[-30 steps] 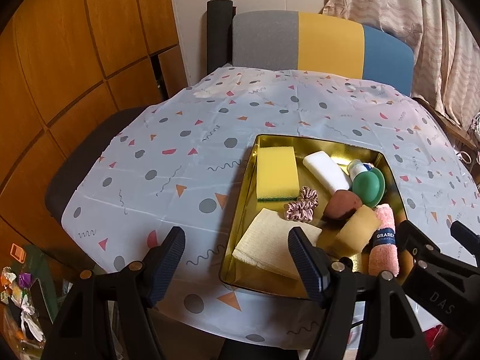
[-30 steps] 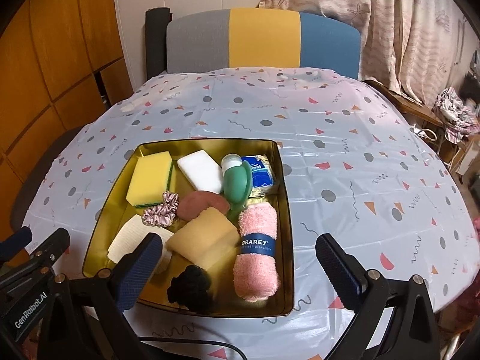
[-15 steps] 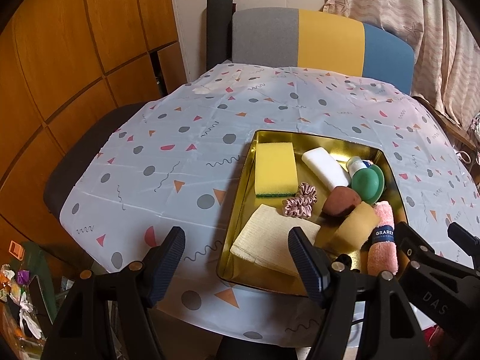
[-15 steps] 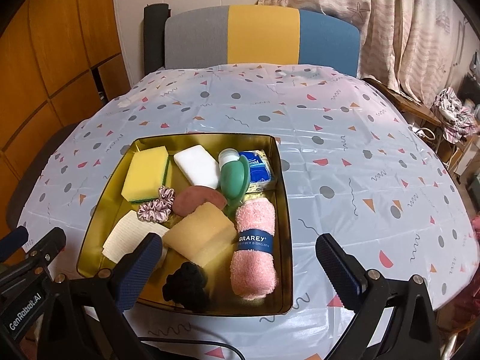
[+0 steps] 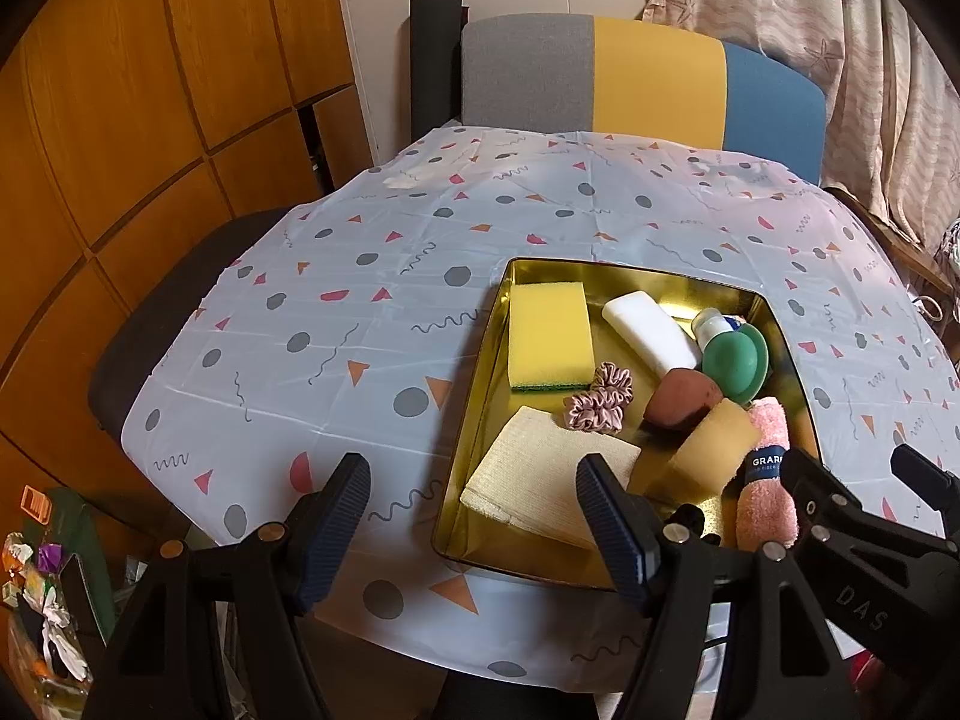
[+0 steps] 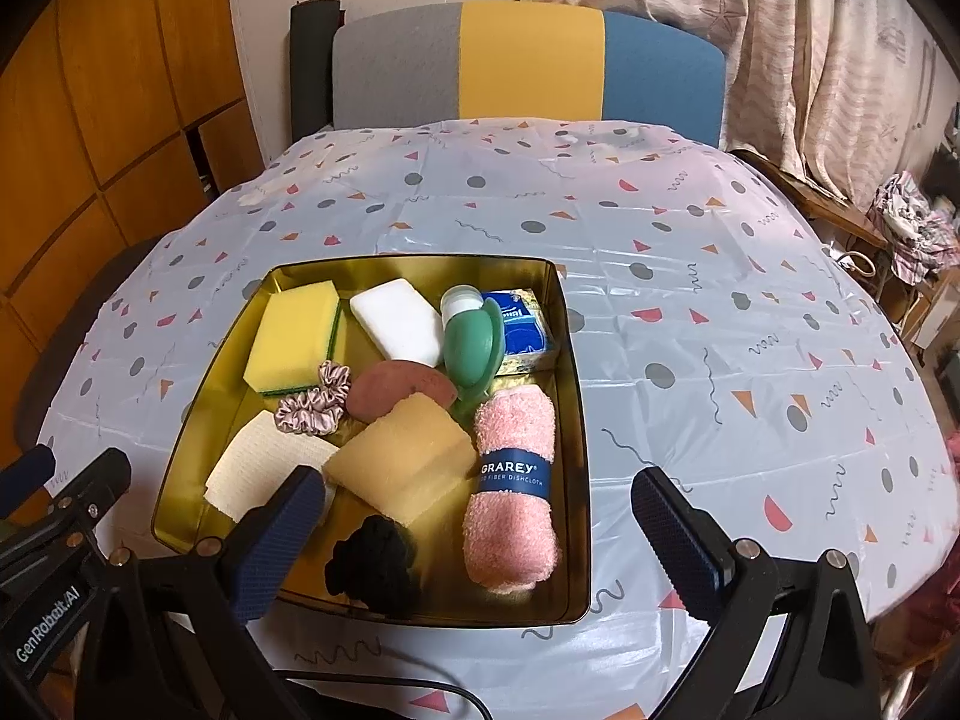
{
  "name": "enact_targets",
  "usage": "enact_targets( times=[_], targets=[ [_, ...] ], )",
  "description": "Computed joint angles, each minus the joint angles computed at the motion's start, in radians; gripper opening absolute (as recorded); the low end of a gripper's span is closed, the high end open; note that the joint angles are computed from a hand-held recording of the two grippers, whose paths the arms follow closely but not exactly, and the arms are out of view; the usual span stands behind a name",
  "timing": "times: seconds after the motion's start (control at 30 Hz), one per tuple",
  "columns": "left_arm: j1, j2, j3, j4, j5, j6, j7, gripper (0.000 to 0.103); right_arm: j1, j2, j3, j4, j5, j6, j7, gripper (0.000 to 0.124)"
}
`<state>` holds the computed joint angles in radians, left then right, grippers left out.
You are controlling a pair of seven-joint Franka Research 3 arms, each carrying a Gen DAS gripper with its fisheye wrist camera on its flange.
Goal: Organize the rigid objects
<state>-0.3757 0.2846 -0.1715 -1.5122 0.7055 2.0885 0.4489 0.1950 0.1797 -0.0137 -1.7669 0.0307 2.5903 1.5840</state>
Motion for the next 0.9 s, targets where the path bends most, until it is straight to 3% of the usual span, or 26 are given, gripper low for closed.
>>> enact_targets(
  times=[0.9],
  targets=[
    [0.002,0.003,0.001,-0.003,-0.011,0.011,0.012,0.072,-0.004,0.003,0.000,0.002,0.014,-0.009,-0.016,0.103]
  ],
)
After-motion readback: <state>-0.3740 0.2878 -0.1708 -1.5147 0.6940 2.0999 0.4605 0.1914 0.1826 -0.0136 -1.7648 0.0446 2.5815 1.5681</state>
